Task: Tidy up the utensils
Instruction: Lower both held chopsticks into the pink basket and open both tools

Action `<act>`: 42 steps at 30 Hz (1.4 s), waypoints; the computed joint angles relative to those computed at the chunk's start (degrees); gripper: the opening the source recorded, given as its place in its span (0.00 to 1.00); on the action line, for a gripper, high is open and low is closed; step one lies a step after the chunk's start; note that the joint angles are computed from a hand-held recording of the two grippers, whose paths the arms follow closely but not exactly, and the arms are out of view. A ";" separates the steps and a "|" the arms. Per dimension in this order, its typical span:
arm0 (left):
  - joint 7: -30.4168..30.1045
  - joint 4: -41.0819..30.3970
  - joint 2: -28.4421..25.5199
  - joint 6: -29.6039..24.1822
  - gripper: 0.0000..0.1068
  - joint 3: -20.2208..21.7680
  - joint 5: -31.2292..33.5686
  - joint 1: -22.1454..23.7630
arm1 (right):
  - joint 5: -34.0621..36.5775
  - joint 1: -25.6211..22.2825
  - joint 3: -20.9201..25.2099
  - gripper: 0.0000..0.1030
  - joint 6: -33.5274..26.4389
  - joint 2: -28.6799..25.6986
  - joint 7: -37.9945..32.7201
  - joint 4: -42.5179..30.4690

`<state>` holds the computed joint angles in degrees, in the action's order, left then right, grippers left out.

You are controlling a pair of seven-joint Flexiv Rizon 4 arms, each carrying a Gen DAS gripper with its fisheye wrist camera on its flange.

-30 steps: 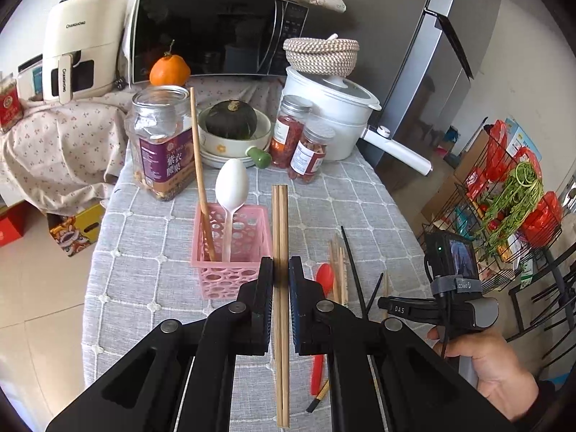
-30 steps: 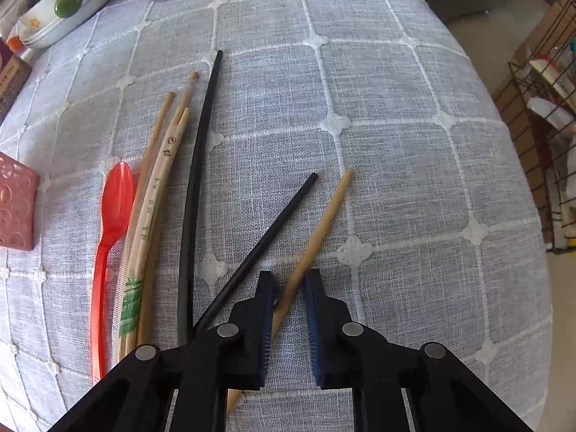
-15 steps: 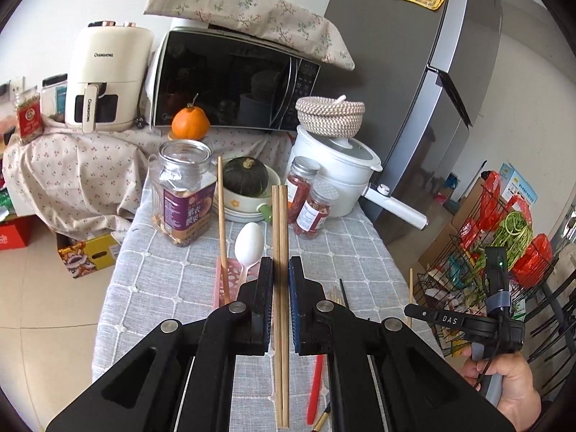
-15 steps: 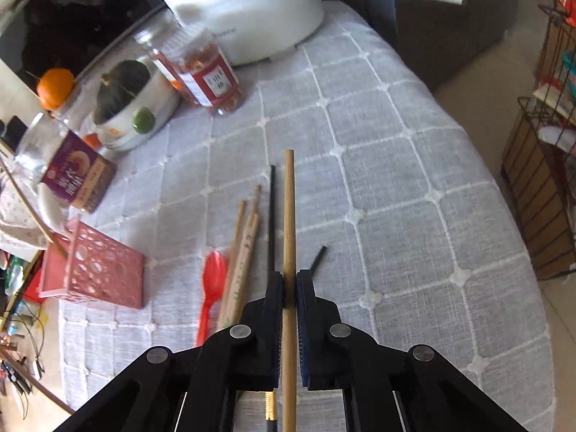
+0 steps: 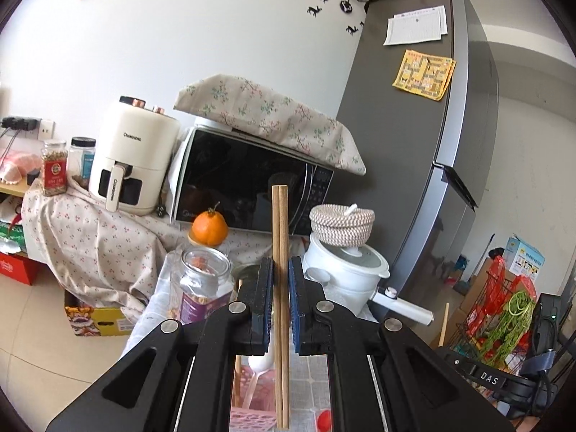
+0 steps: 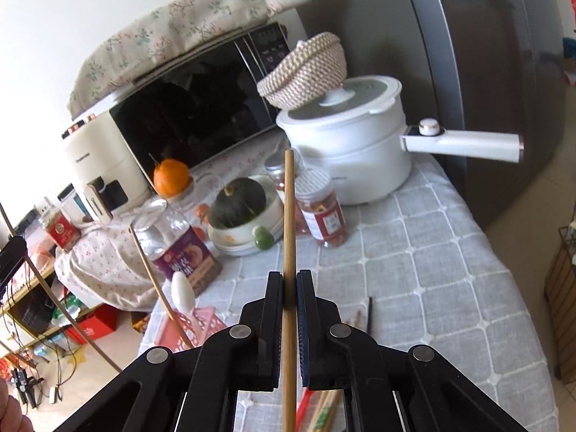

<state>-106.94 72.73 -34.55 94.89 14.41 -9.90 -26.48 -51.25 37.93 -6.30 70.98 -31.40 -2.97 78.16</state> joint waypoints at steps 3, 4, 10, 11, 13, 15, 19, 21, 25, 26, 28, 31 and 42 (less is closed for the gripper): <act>-1.63 -3.70 -4.20 1.40 0.08 5.72 -0.64 -2.66 | -3.30 1.11 -2.52 0.05 1.43 -0.76 2.77 -1.06; -2.02 -4.94 -5.60 0.71 0.08 7.89 -1.17 -3.63 | -4.53 1.42 -3.26 0.05 1.57 -0.97 3.64 -1.41; -5.41 -10.52 -10.88 -4.84 0.08 10.04 -0.75 -2.92 | -7.73 1.27 -4.36 0.05 2.56 -3.03 6.83 -4.01; -5.98 -11.32 -11.43 -5.73 0.08 9.79 -0.32 -2.51 | -7.68 1.23 -4.35 0.05 2.54 -3.35 7.07 -4.33; -6.74 -12.74 -12.28 -7.98 0.08 8.96 0.57 -1.51 | -7.33 1.08 -4.24 0.05 2.74 -4.12 7.02 -5.18; -6.76 -13.61 -12.66 -10.53 0.08 6.88 1.31 -0.04 | -7.89 1.43 -5.04 0.05 3.25 -4.44 8.08 -5.42; -6.95 -14.22 -12.56 -15.31 0.08 2.14 2.10 2.84 | -8.85 1.82 -6.16 0.05 4.61 -4.88 10.35 -5.75; -7.11 -13.77 -11.91 -16.60 0.09 -0.31 2.54 4.12 | -9.49 2.07 -6.74 0.05 5.42 -5.13 11.53 -6.04; -2.86 -13.35 -9.77 -22.17 0.20 -8.33 2.96 8.18 | -10.46 2.57 -7.05 0.06 5.49 -5.87 11.81 -7.50; -2.77 -12.98 -9.00 -23.89 0.30 -8.83 3.49 8.42 | -10.64 2.72 -7.17 0.06 5.46 -6.10 11.76 -8.01; -3.17 -11.95 -7.26 -27.04 0.43 -8.73 5.08 8.48 | -11.03 3.10 -7.56 0.06 5.57 -6.68 12.05 -9.22; -5.70 -9.84 -4.34 -30.21 0.47 -6.83 9.19 7.72 | -8.66 2.91 -6.43 0.06 4.91 -8.99 9.73 -13.17; -1.71 -6.21 0.71 -45.45 0.51 -10.85 14.93 11.24 | 3.96 4.29 -8.82 0.06 -8.33 -27.09 -3.36 -44.17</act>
